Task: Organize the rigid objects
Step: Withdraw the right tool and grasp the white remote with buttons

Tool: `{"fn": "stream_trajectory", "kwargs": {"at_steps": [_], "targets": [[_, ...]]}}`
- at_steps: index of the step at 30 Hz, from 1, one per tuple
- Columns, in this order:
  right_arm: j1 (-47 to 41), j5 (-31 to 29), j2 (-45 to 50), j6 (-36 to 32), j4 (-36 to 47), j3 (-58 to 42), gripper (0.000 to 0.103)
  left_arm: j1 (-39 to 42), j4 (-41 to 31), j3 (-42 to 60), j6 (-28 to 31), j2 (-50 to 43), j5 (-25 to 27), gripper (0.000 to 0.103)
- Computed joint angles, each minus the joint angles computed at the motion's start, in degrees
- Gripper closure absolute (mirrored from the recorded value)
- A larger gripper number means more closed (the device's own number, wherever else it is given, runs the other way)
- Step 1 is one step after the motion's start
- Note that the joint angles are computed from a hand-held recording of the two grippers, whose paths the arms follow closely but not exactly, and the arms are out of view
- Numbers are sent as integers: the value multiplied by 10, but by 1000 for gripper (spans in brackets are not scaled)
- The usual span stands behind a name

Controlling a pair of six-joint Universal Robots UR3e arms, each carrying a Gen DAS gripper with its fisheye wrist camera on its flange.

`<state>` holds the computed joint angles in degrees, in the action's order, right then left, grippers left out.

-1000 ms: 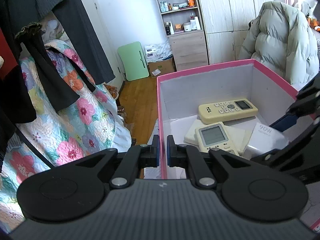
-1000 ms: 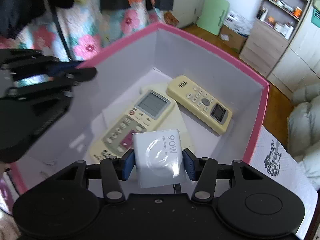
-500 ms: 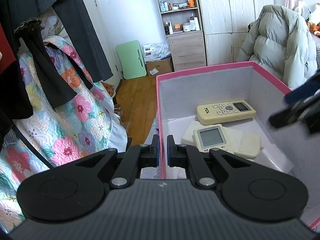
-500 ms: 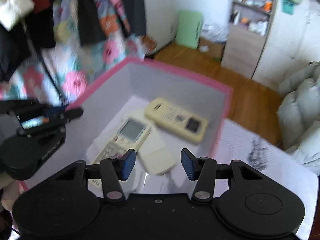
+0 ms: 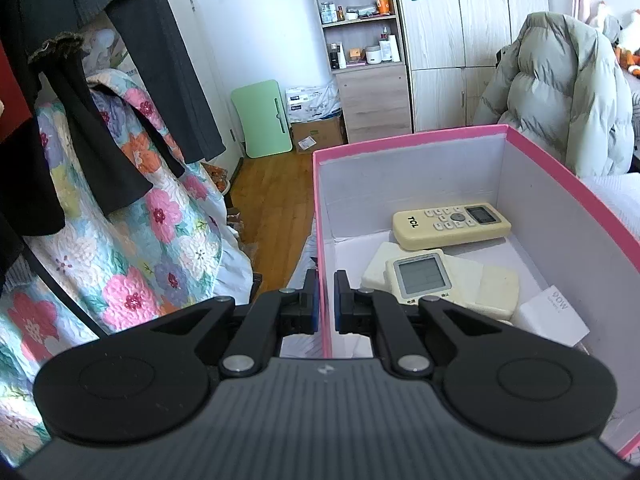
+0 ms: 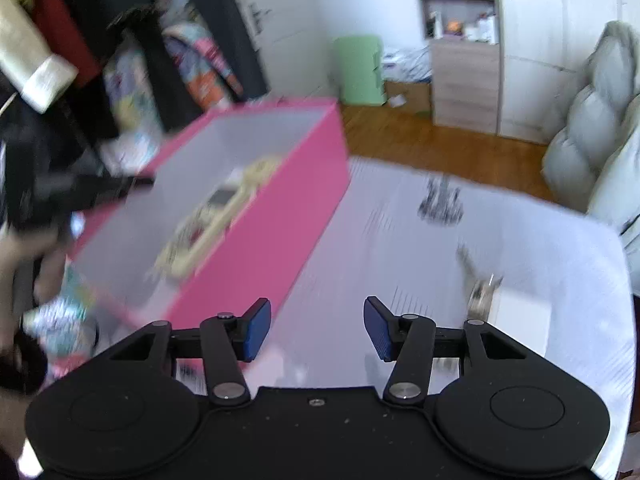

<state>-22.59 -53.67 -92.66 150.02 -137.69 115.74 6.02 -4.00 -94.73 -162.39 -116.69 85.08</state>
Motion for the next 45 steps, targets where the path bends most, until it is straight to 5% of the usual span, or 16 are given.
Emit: {"fn": "stream_trajectory", "kwargs": {"at_steps": [10, 14, 17, 20, 26, 34, 37, 41, 45], "targets": [[31, -5, 22, -158, -42, 66, 33, -6, -2, 8, 1, -6, 9, 97], [86, -77, 77, -120, -160, 72, 32, -8, -1, 8, -4, -8, 9, 97], [82, -61, 97, -104, -199, 79, 31, -10, -1, 9, -5, -9, 11, 96], [68, -46, 103, -55, -216, 83, 53, -11, -4, 11, -5, -9, 11, 96], [47, -63, 86, 43, -250, 105, 54, -13, -6, 10, -6, -8, 12, 96], [0, 30, 16, 164, -309, 110, 54, 1, -8, 3, -10, 0, -7, 96], [14, 81, 35, 272, -341, 62, 54, 1, -8, 3, -6, 0, -7, 96], [98, 86, 102, 281, -251, -79, 54, 1, -6, 7, -4, -3, -3, 96], [208, -38, 171, 205, -103, -231, 54, -1, 0, 2, -3, -2, -2, 96]]}}
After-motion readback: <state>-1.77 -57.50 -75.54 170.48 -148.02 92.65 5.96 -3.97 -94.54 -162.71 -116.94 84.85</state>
